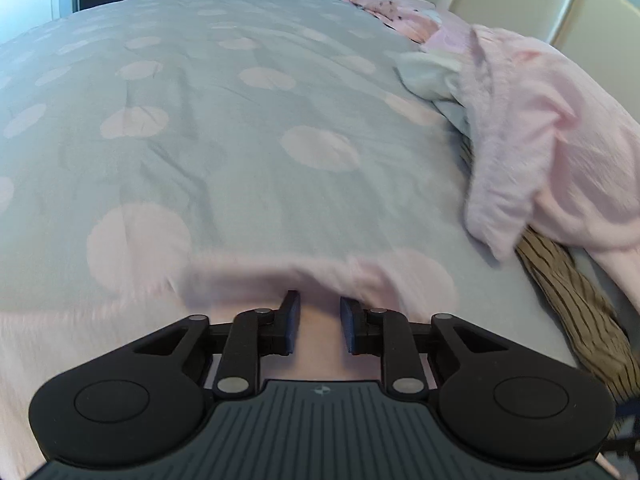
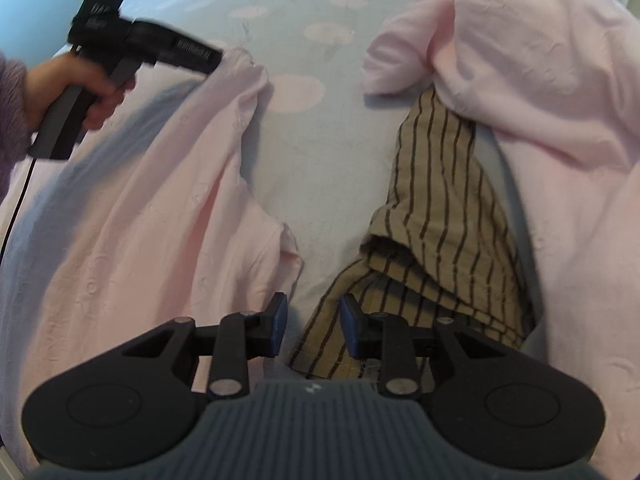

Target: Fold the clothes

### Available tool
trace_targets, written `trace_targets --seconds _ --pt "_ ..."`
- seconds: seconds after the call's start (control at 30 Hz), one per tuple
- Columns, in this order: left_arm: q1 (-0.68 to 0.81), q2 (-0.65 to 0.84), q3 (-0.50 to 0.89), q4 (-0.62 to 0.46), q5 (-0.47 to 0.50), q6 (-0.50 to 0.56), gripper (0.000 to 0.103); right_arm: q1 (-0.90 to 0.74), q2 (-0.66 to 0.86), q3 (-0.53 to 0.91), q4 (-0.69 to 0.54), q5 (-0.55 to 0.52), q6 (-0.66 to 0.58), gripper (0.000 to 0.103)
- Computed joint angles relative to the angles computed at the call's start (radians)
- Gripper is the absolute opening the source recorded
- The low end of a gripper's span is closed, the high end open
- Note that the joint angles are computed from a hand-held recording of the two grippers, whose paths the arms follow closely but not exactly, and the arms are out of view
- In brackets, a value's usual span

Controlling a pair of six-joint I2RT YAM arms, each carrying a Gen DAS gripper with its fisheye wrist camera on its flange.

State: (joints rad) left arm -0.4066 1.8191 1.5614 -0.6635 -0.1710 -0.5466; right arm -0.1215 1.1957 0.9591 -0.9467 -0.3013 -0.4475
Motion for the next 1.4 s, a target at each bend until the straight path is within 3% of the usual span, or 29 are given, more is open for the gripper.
trace_targets --seconds 0.27,0.43,0.53,0.7,0.73,0.77,0.83,0.93,1.17,1.3,1.4 --pt "0.054 -0.031 -0.023 0.014 0.056 -0.029 0.015 -0.009 0.047 0.035 0.011 0.006 0.012 0.033" --pt "0.033 -0.185 -0.129 -0.02 0.134 -0.131 0.026 -0.051 0.073 0.083 0.013 -0.077 0.07 0.033" --pt "-0.008 -0.282 -0.213 0.014 0.163 -0.205 0.045 -0.055 0.083 0.095 0.016 -0.142 0.107 0.033" --pt "-0.075 -0.3 -0.237 0.016 0.211 -0.24 0.045 0.005 0.113 0.087 0.03 -0.136 0.154 0.029" --pt "-0.087 -0.286 -0.224 0.009 0.214 -0.229 0.045 0.014 0.121 0.089 0.025 -0.128 0.161 0.022" --pt "-0.102 -0.272 -0.21 -0.004 0.21 -0.222 0.043 0.023 0.123 0.092 0.02 -0.112 0.164 0.005" --pt "-0.129 -0.248 -0.187 -0.034 0.196 -0.214 0.015 0.037 0.121 0.095 0.017 -0.077 0.171 0.003" --pt "-0.146 -0.227 -0.164 -0.093 0.142 -0.215 0.0 0.046 0.103 0.085 0.071 0.005 0.178 0.002" --pt "-0.175 -0.242 -0.163 -0.139 0.053 -0.243 0.0 0.034 0.147 0.081 0.106 0.029 0.139 0.002" --pt "-0.207 -0.295 -0.178 -0.155 0.002 -0.286 0.002 -0.015 0.1 0.096 0.067 -0.001 0.099 0.013" --pt "-0.261 -0.34 -0.173 -0.206 -0.07 -0.297 0.002 -0.075 0.041 0.115 0.0 -0.04 0.053 0.015"
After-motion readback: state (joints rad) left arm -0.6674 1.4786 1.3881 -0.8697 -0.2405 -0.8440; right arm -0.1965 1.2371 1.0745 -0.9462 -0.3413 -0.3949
